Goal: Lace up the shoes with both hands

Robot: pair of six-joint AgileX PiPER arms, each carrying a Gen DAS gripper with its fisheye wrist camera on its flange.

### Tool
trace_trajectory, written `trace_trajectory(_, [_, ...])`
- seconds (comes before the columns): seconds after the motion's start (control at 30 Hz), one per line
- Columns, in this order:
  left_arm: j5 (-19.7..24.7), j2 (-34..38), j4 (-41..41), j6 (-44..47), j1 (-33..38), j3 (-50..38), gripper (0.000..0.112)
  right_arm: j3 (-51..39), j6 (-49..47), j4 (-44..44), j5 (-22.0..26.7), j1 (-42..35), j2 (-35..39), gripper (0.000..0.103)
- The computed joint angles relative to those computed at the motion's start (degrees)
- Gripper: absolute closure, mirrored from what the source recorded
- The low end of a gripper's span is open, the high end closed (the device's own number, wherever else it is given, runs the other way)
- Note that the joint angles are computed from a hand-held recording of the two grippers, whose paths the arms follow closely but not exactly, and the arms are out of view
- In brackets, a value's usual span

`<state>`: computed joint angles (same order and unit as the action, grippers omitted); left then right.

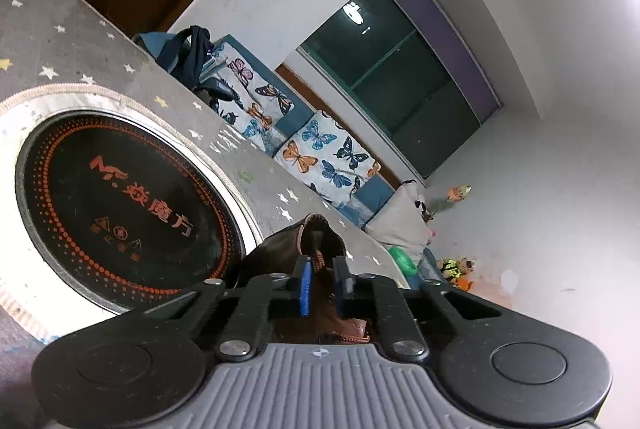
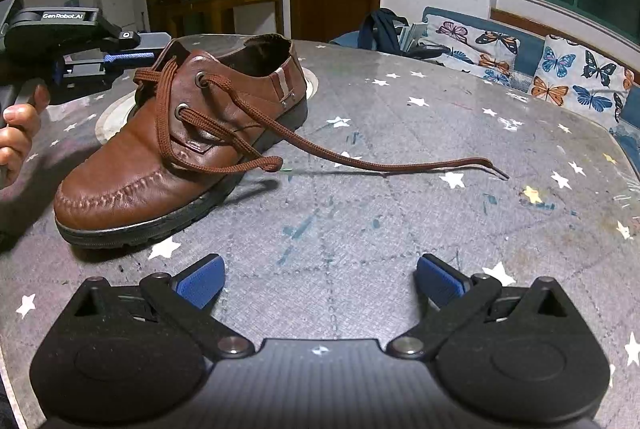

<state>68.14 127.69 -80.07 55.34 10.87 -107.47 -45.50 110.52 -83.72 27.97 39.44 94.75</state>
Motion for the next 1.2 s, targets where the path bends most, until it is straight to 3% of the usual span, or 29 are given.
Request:
trace_trajectory(0.4, [-16.55, -11.52, -0.13, 19.62, -4.14, 14.11, 0.109, -0.05, 1.2, -1.23, -0.14, -0.2, 0.56, 0.0])
trace_trajectory(0.67, [-32.44, -20.08, -8.75, 42.99, -8.42, 25.96, 0.109, -0.44, -1.72, 1.53, -0.18, -0.54, 0.15, 0.0])
trace_trajectory(0.83, [-34.15, -22.69, -14.58, 51.39, -8.13, 28.49, 0.109, -3.21, -9.59, 10.3, -0.07, -0.66, 0.19, 0.0])
trace_trajectory(1.2, [-32.75, -25.67, -19.58, 56.2, -7.46, 29.37, 0.109, -8.54, -23.65, 18.6, -2.52, -0.46, 0.13, 0.0])
